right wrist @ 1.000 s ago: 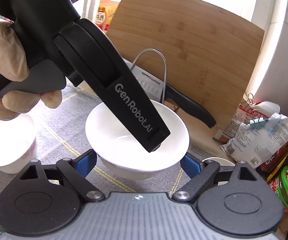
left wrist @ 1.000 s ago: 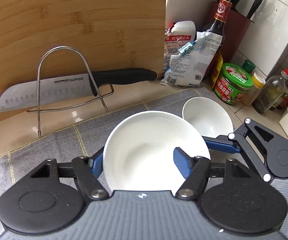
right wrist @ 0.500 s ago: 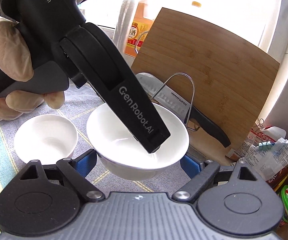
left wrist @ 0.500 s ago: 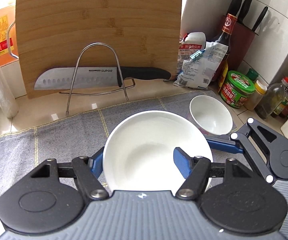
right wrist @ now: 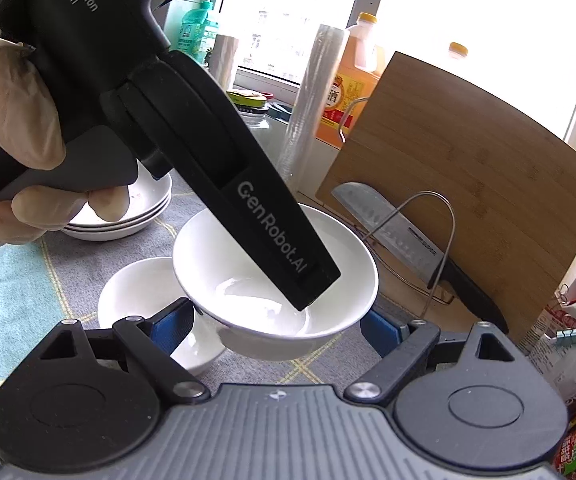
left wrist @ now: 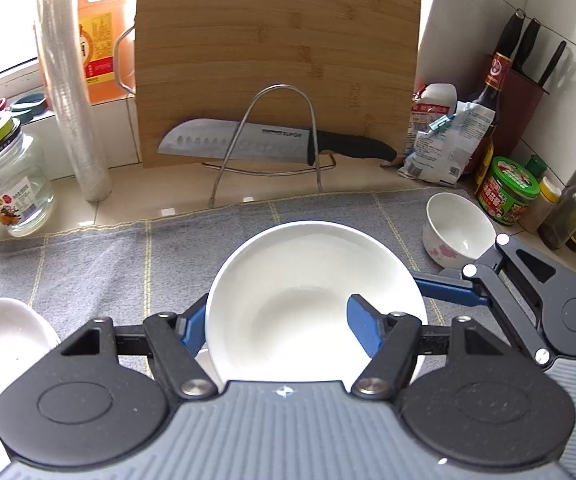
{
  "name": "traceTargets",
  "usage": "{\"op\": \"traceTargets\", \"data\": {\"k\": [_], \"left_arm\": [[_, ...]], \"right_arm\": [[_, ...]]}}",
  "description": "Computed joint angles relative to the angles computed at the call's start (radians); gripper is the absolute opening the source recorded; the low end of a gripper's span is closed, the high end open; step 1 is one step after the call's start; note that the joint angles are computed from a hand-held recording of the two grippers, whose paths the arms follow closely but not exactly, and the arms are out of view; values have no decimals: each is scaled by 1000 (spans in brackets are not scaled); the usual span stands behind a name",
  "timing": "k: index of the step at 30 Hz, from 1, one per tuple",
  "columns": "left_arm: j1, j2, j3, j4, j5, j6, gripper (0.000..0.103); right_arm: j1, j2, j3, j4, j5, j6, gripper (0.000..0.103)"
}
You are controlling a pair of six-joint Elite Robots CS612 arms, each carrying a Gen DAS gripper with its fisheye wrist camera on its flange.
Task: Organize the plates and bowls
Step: 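Carry the second bowl with both tools over the first bowl, then lower the second bowl into the first bowl and open both tools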
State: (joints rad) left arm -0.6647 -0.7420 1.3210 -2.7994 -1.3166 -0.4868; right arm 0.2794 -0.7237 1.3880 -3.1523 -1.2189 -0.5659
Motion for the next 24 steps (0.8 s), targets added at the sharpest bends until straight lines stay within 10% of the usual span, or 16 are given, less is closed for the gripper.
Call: {"op": "traceTargets", "data": {"k": [24], "left_arm": [[3, -44, 116, -4, 30, -74, 70]], "right_arm": [[25, 2, -8, 127, 64, -73, 93]]}}
